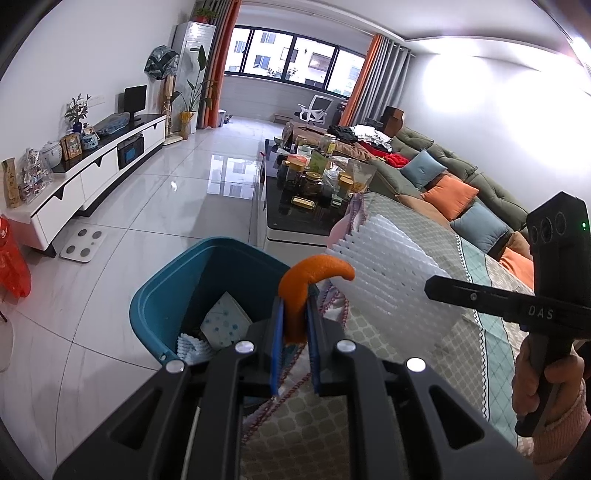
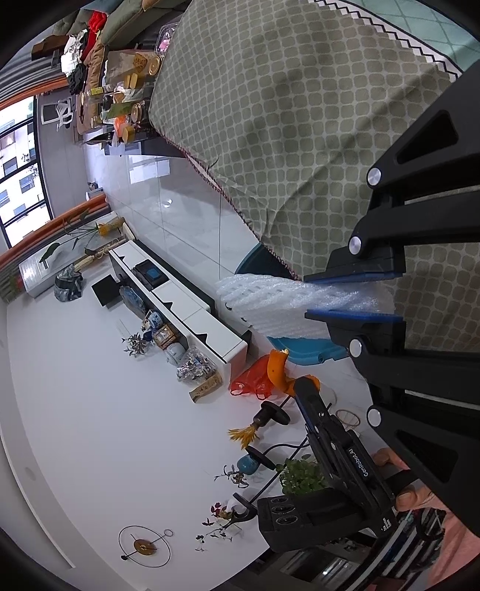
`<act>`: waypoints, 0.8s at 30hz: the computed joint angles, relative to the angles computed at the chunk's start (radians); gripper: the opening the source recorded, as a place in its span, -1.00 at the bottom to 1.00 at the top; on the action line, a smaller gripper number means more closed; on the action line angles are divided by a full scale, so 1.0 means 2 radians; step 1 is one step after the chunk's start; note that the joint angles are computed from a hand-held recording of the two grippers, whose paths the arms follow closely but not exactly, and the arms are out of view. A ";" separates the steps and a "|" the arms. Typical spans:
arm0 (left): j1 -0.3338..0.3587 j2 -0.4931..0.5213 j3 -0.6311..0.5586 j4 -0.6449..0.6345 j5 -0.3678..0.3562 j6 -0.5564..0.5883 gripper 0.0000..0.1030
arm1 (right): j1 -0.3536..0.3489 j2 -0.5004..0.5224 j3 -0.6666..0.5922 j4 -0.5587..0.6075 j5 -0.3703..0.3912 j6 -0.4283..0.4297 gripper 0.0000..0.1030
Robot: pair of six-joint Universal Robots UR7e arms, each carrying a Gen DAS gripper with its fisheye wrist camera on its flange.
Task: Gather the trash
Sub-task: 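Lower both held foam items over the teal bin opening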
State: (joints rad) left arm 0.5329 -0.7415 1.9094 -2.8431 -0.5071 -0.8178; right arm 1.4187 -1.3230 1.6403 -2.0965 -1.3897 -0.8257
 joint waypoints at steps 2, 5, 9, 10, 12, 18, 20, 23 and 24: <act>0.001 0.001 0.000 0.001 0.001 -0.002 -0.74 | 0.001 0.002 -0.001 0.000 -0.001 0.001 -0.74; 0.001 0.000 0.001 0.004 0.003 -0.007 -0.74 | 0.002 0.002 0.002 -0.003 -0.002 0.002 -0.74; 0.001 0.003 -0.002 0.010 0.002 -0.013 -0.74 | 0.004 0.006 0.003 -0.005 -0.004 0.003 -0.74; 0.002 0.002 -0.001 0.008 0.001 -0.012 -0.74 | 0.005 0.006 0.004 -0.005 -0.005 0.004 -0.74; 0.003 0.001 -0.001 0.008 0.002 -0.012 -0.74 | 0.006 0.008 0.005 -0.007 -0.005 0.005 -0.74; 0.006 -0.003 0.006 0.007 0.005 -0.019 -0.74 | 0.006 0.011 0.005 -0.006 -0.007 0.007 -0.74; 0.007 -0.005 0.008 0.009 0.007 -0.020 -0.74 | 0.007 0.012 0.005 -0.007 -0.008 0.008 -0.74; 0.007 -0.004 0.007 0.017 0.008 -0.029 -0.74 | 0.008 0.015 0.005 -0.008 -0.009 0.010 -0.74; 0.007 -0.006 0.007 0.018 0.008 -0.030 -0.74 | 0.009 0.016 0.004 -0.007 -0.010 0.010 -0.74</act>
State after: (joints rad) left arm 0.5477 -0.7530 1.9242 -2.8076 -0.4919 -0.8770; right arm 1.4373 -1.2902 1.6475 -2.1114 -1.4099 -0.8050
